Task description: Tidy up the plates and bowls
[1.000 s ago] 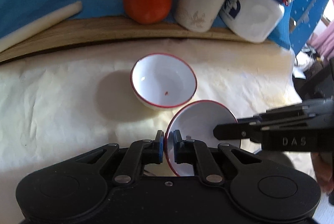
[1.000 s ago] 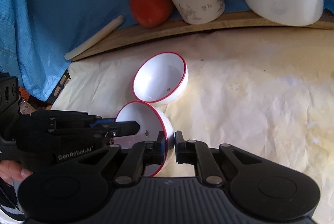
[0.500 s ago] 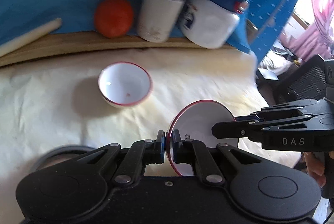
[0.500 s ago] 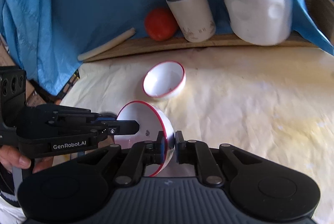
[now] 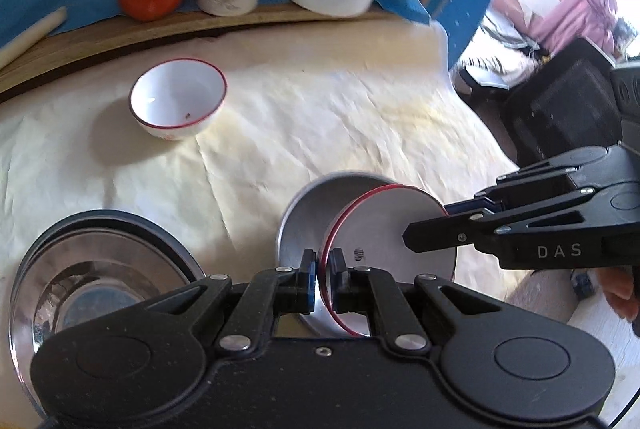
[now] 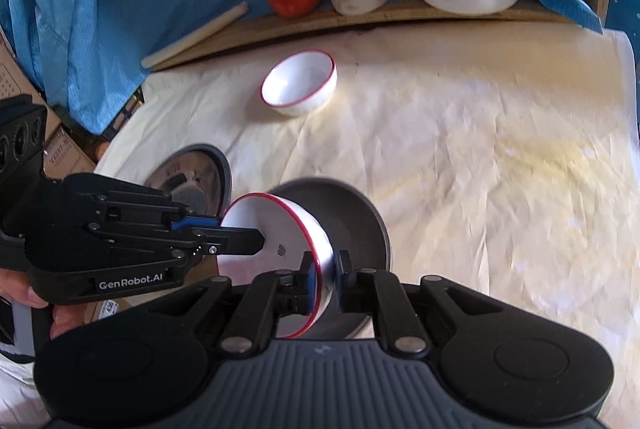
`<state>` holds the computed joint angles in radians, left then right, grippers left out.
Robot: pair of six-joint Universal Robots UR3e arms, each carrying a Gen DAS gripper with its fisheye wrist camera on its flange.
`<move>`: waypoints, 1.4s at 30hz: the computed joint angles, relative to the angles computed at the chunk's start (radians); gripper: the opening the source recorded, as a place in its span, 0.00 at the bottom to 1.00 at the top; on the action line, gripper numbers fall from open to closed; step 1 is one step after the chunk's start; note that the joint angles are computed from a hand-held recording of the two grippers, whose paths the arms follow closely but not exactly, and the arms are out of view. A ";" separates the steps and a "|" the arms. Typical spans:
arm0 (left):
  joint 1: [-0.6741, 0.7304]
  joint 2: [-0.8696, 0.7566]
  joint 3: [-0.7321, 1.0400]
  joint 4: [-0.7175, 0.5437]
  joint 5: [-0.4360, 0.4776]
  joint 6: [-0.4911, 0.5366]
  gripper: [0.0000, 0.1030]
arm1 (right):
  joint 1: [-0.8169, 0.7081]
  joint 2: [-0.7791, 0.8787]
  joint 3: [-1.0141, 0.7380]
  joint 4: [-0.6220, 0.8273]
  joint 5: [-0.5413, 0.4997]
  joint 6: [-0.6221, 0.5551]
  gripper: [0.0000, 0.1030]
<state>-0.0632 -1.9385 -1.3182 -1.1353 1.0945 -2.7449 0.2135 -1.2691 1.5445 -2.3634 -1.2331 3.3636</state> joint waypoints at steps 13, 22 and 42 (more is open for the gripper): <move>-0.043 -0.040 0.044 -0.035 0.074 0.035 0.06 | 0.020 0.058 -0.086 0.100 -0.030 -0.030 0.11; -0.051 -0.069 0.070 -0.039 0.089 0.025 0.07 | 0.024 0.096 -0.132 0.131 -0.030 -0.051 0.15; -0.036 -0.047 0.043 0.006 0.063 -0.004 0.16 | 0.009 0.050 -0.069 0.052 -0.032 -0.038 0.33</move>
